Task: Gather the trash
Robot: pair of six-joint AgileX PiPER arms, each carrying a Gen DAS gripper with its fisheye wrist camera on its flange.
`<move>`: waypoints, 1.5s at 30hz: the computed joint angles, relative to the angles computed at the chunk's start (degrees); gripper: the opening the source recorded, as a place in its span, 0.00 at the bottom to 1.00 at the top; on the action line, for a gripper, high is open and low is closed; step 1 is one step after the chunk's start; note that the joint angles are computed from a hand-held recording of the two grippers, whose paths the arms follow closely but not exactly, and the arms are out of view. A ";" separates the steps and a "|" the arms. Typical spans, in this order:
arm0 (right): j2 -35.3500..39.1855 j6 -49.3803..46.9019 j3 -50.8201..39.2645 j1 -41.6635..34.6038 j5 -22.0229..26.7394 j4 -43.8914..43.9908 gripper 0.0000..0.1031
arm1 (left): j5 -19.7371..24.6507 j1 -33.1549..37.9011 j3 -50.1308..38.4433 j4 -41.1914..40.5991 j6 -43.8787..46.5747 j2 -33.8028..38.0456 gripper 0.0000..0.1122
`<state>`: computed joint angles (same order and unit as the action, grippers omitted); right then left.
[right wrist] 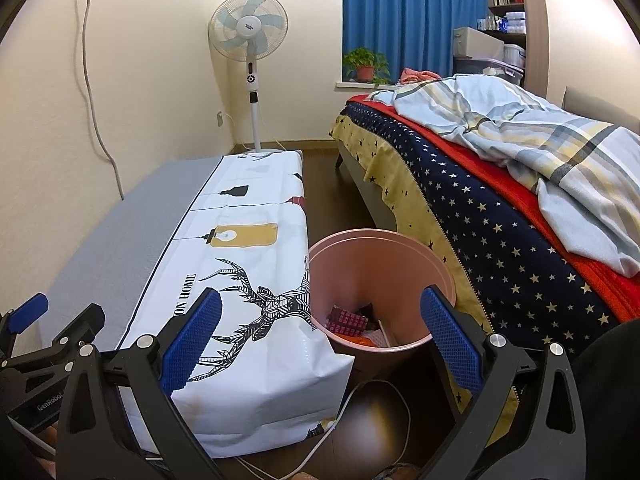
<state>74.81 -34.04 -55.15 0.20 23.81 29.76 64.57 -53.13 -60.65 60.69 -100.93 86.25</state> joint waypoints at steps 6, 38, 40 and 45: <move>-0.03 0.03 -0.01 -0.01 0.06 0.01 0.95 | 0.15 -0.13 -0.05 0.07 -0.27 0.08 0.85; -0.15 0.37 0.05 0.21 -0.42 -0.59 0.95 | 0.23 -0.25 -0.23 0.18 -0.59 -0.01 0.85; -0.16 0.42 0.05 0.19 -0.39 -0.58 0.95 | 0.17 -0.25 -0.18 0.17 -0.58 -0.03 0.85; -0.16 0.35 0.05 0.19 -0.38 -0.54 0.95 | 1.17 -0.70 -0.38 0.79 -0.24 0.55 0.85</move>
<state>74.65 -33.69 -55.10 0.40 23.43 29.21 65.74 -53.82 -61.03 61.48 -101.17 86.80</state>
